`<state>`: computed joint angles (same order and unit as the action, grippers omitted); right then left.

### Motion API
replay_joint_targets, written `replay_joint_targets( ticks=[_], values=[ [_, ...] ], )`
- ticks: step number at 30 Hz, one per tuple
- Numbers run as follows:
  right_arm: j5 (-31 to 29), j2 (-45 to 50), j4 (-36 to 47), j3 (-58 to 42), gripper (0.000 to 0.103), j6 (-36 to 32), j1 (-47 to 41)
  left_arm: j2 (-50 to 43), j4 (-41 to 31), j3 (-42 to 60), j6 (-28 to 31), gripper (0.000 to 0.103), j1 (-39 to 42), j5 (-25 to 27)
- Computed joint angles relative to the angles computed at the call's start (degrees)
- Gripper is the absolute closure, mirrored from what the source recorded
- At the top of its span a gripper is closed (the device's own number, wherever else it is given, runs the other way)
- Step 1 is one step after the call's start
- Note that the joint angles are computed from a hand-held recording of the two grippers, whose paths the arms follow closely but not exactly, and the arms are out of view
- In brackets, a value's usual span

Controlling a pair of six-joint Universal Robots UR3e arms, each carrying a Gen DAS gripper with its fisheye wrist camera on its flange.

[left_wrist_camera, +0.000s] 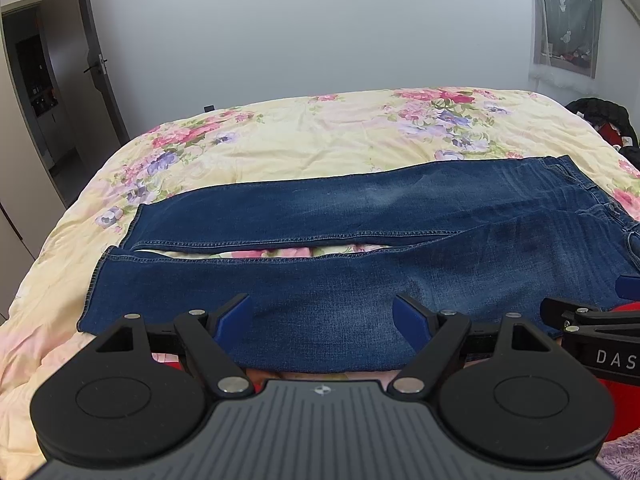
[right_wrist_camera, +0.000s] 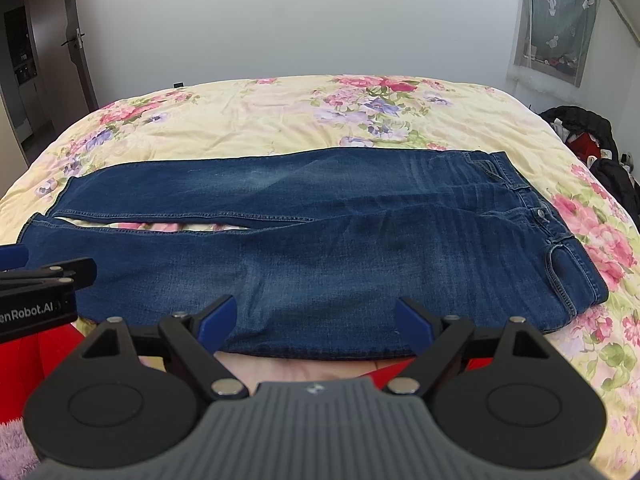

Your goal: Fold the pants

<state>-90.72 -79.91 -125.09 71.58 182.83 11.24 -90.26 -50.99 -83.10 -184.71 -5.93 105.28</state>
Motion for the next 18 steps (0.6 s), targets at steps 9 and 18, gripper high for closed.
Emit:
replay_joint_targets(
  ticks=[9, 18],
  values=[
    [0.05, 0.05, -0.47, 0.23, 0.021, 0.11, 0.01, -0.45, -1.04, 1.55, -0.11, 0.01, -0.47, 0.54],
    [0.36, -0.42, -0.82, 0.98, 0.021, 0.13, -0.16, -0.5, -1.35, 2.01, -0.04, 0.01, -0.5, 0.66]
  ],
)
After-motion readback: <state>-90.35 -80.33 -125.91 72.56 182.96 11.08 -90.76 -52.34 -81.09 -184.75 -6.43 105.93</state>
